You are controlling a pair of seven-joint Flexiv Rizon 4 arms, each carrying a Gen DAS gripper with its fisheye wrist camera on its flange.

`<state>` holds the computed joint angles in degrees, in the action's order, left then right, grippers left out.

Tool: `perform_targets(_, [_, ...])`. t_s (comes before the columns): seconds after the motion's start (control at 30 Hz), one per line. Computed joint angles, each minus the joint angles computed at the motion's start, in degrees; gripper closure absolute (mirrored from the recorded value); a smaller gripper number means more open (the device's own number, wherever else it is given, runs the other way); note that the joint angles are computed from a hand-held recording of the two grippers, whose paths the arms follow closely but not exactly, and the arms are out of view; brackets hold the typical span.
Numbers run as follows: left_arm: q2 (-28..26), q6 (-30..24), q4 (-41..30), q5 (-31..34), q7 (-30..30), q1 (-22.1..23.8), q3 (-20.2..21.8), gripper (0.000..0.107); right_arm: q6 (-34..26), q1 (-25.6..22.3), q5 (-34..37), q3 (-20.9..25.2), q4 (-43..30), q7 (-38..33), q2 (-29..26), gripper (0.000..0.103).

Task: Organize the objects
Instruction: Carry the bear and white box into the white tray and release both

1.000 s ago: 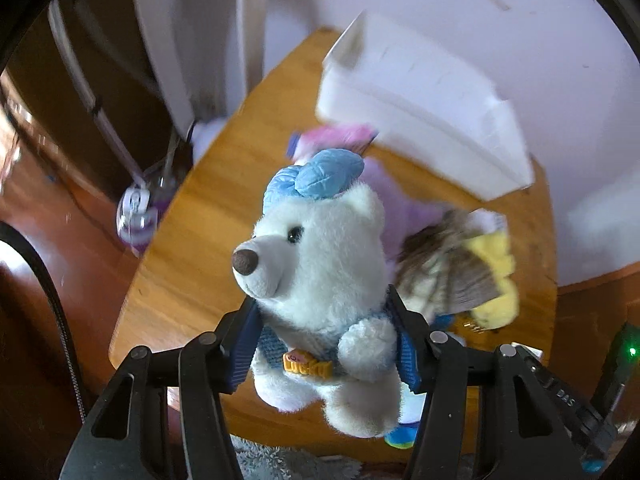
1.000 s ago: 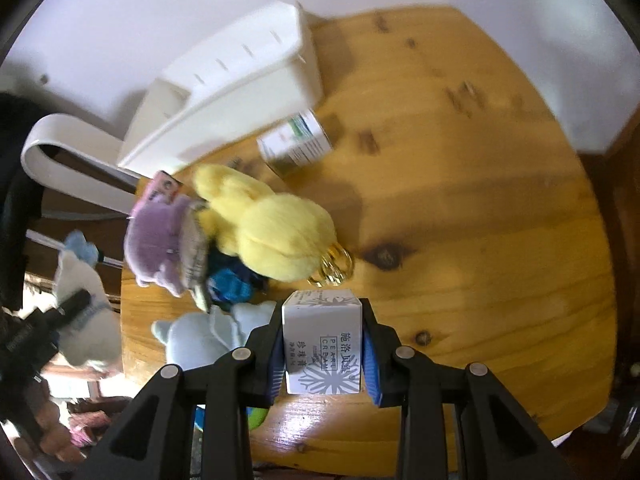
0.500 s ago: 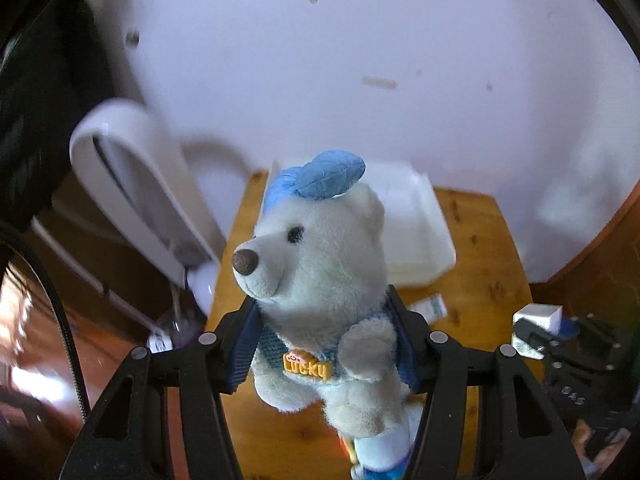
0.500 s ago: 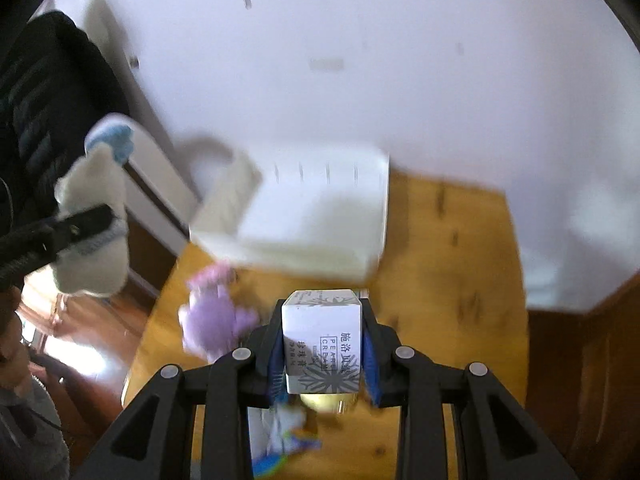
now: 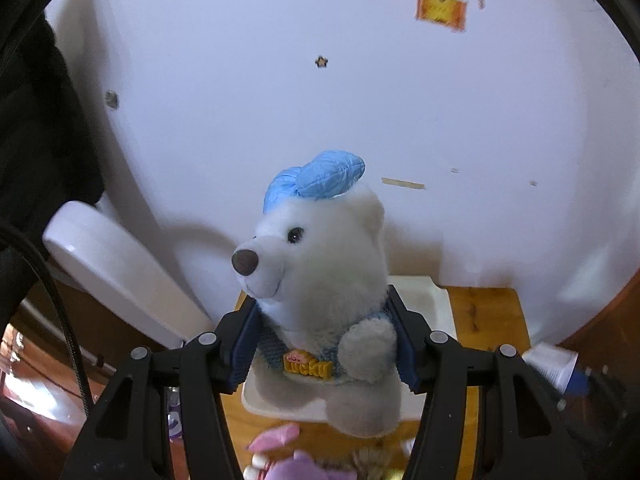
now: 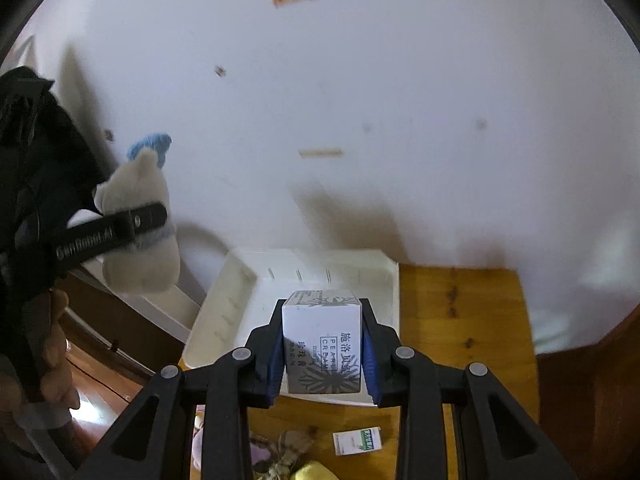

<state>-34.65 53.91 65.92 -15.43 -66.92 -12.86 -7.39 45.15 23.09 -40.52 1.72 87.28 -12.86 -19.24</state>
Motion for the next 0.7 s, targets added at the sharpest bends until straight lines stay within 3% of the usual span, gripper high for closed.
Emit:
perform_targets(0.23, [-12.4,-6.6,-16.6,5.4,-3.5,-3.9,3.3,0.046,1.3,-2.0,6.0,-0.5,-1.7,-2.3,-4.4,0.071])
perform_targets(0.4, [-17.8,-11.1,-23.7,8.8,-6.7,-5.8,5.5,0.045,2.8,-3.3,11.0,0.0,-3.2,-5.9,-6.8,0.068])
perform_targets(0.43, [-18.2,-12.3,-24.5,9.1,-7.3,-5.9,5.7,0.045,2.9,-3.5,12.1,0.2,-3.4,-6.9,-7.2,0.065])
perform_targets(0.5, [-20.3,-16.9,-28.1,9.5,-8.7,-6.1,6.0,0.045,3.2,-3.8,13.9,0.3,-3.3,-8.0,-7.5,0.032])
perform_targets(0.53, [-20.5,-18.3,-28.6,9.7,-9.1,-6.2,6.0,0.044,3.6,-3.8,14.4,0.3,-2.8,-8.1,-7.4,0.025])
perform_targets(0.67, [-20.2,-19.5,-28.0,10.2,-8.6,-6.1,5.2,0.034,4.1,-4.2,17.0,0.8,-2.0,-9.6,-7.1,0.022])
perform_targets(0.7, [-20.6,-20.1,-28.9,10.2,-8.5,-6.1,5.1,0.022,4.1,-4.2,17.4,0.8,-1.8,-9.8,-7.0,0.022])
